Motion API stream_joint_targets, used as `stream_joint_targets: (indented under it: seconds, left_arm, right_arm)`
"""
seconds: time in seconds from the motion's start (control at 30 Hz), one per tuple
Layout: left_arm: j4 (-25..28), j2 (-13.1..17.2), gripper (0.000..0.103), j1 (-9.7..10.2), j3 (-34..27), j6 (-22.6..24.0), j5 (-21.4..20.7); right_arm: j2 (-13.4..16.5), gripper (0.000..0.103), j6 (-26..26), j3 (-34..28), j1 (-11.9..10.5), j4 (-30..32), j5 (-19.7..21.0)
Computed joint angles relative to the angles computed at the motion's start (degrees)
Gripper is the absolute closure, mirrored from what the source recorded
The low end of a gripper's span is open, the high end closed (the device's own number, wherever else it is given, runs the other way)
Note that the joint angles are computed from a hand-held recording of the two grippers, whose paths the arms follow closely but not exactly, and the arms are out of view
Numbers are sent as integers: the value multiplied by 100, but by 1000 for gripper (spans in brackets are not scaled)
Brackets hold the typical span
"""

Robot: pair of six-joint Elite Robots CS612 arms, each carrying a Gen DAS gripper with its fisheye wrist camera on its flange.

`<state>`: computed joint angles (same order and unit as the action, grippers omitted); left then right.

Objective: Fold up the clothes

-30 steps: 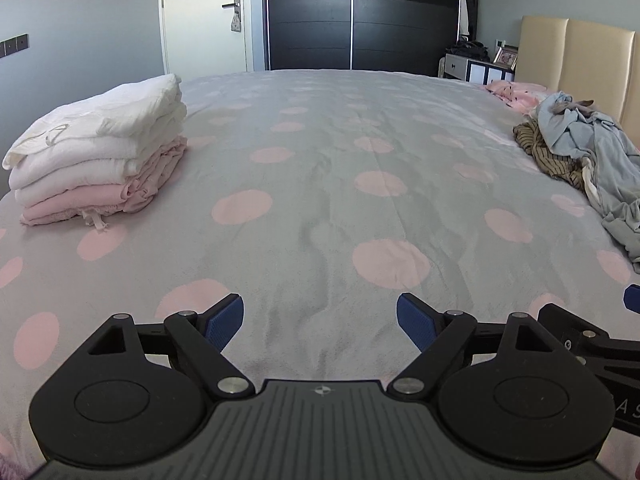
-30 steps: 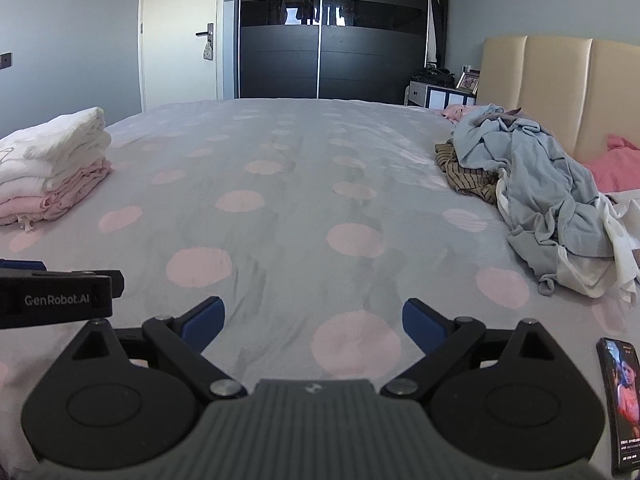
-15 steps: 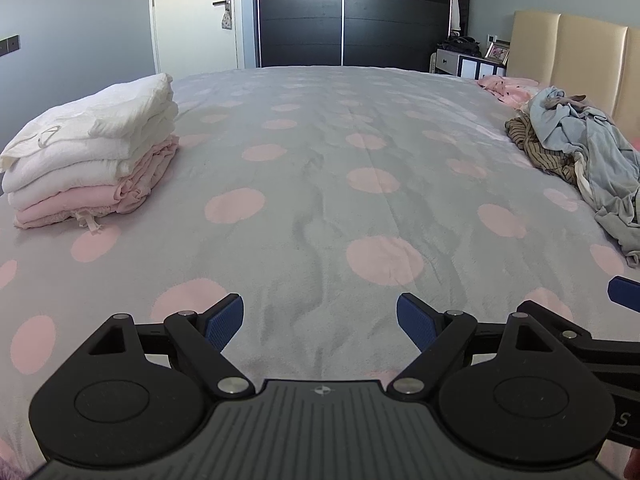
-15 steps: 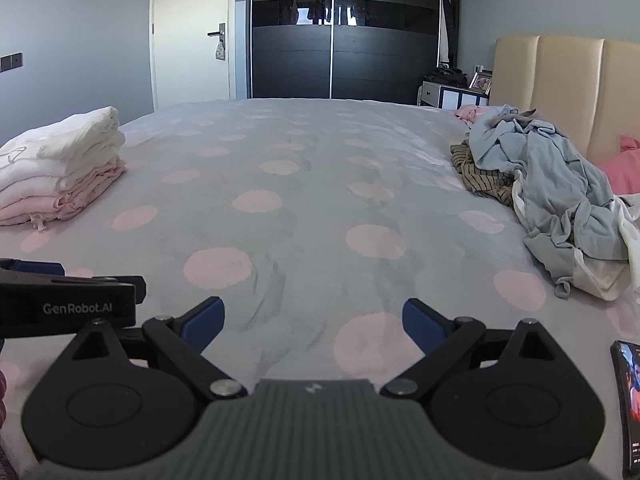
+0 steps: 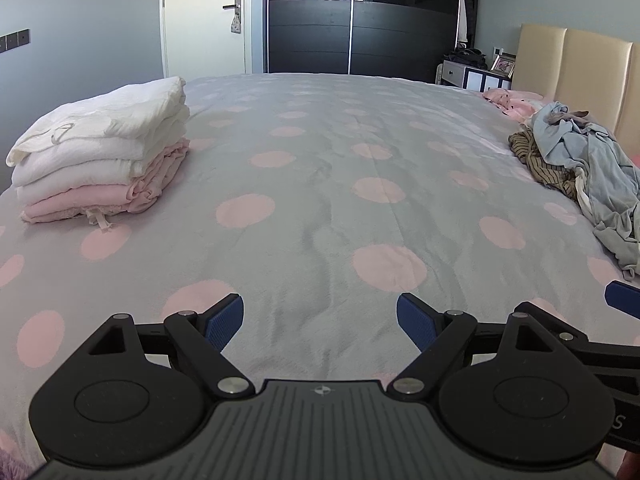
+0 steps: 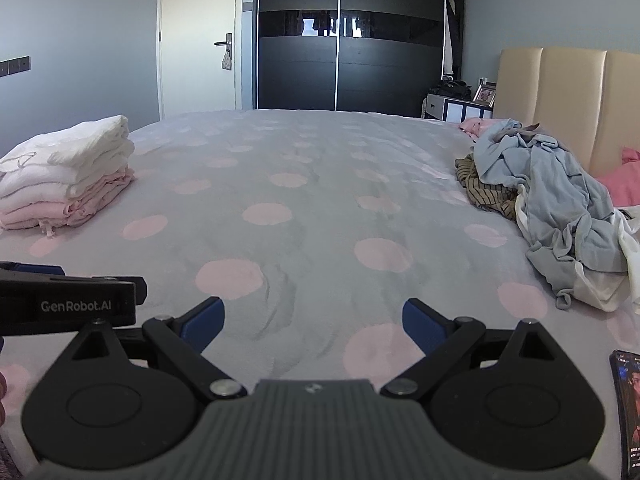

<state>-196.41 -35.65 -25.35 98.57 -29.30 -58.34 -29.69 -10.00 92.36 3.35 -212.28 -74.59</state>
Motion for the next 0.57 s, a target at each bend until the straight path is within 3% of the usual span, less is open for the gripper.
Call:
stream_joint_targets:
  seconds: [0.57]
  left_arm:
    - [-143,28,19,7,11,103,0]
  right_arm:
    - [-19,6,119,14,-7,65,24]
